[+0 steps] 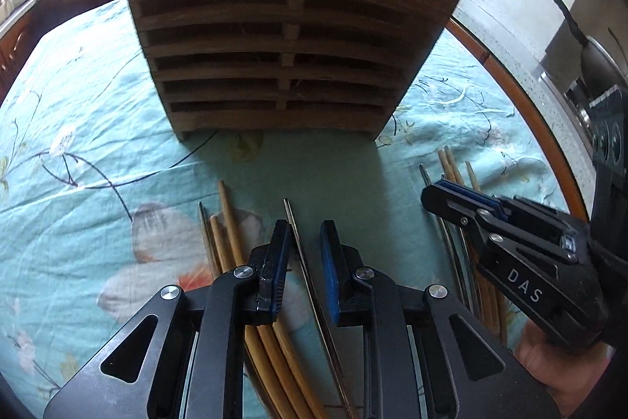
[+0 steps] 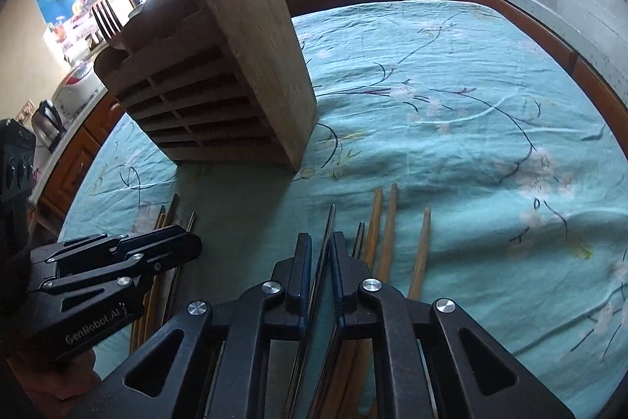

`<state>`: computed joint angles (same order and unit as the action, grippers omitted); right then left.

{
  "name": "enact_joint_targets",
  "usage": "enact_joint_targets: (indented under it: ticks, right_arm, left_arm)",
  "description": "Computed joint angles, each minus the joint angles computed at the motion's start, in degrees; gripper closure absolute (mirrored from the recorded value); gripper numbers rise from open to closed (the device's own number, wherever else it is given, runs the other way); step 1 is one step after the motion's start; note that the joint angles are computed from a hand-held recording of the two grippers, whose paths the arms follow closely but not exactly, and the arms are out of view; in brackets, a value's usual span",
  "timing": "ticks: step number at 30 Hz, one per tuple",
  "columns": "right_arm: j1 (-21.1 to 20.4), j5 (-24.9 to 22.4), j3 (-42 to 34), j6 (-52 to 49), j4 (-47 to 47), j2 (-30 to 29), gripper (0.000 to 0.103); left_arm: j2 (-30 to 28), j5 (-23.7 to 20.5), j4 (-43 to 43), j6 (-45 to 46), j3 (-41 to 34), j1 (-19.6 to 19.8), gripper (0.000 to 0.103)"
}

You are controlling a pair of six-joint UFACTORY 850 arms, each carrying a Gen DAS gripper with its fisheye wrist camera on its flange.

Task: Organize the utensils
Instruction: 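Close the left tool on a chopstick while the right tool grasps another chopstick, then lift the chopstick with the left tool into the holder while the right tool inserts its chopstick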

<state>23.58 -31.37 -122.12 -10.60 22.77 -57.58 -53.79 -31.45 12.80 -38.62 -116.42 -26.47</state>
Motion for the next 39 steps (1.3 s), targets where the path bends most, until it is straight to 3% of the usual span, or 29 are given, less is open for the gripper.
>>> enact_joint_targets:
  ticks: [2, 7, 18, 22, 28, 33, 39]
  right_arm:
    - [0.00, -0.59, -1.44, 0.34, -1.26, -0.85, 0.096]
    - [0.45, -0.25, -2.05, 1.75, -3.73, -1.20, 0.097]
    - [-0.95, 9.96, 16.98, -21.08, 24.82, 12.59, 0.098]
    - [-0.96, 13.05, 22.52, -31.35, 35.58, 17.61, 0.099]
    - [-0.63, 15.06, 26.44, -45.30, 49.33, 22.57, 0.099]
    - [-0.26, 16.98, 28.45, -57.22, 60.52, 25.51, 0.099]
    - [0.27, 18.36, 28.14, -63.81, 66.45, 26.45, 0.099]
  left_arm:
    - [-0.18, -0.54, 2.35, -1.01, -0.25, -0.27, 0.095]
    - [0.12, 0.81, 0.72, -0.02, 0.31, -0.20, 0.098]
    - [15.40, 14.61, 11.19, -12.45, 19.03, -1.23, 0.099]
    - [20.97, 18.35, 23.75, -25.30, 24.82, -1.77, 0.099]
    - [26.69, 20.45, 44.62, -46.75, 30.14, -2.22, 0.099]
    - [30.60, 20.03, 63.11, -65.15, 33.84, -2.35, 0.100]
    - [33.10, 18.32, 75.07, -77.43, 35.69, -2.28, 0.100]
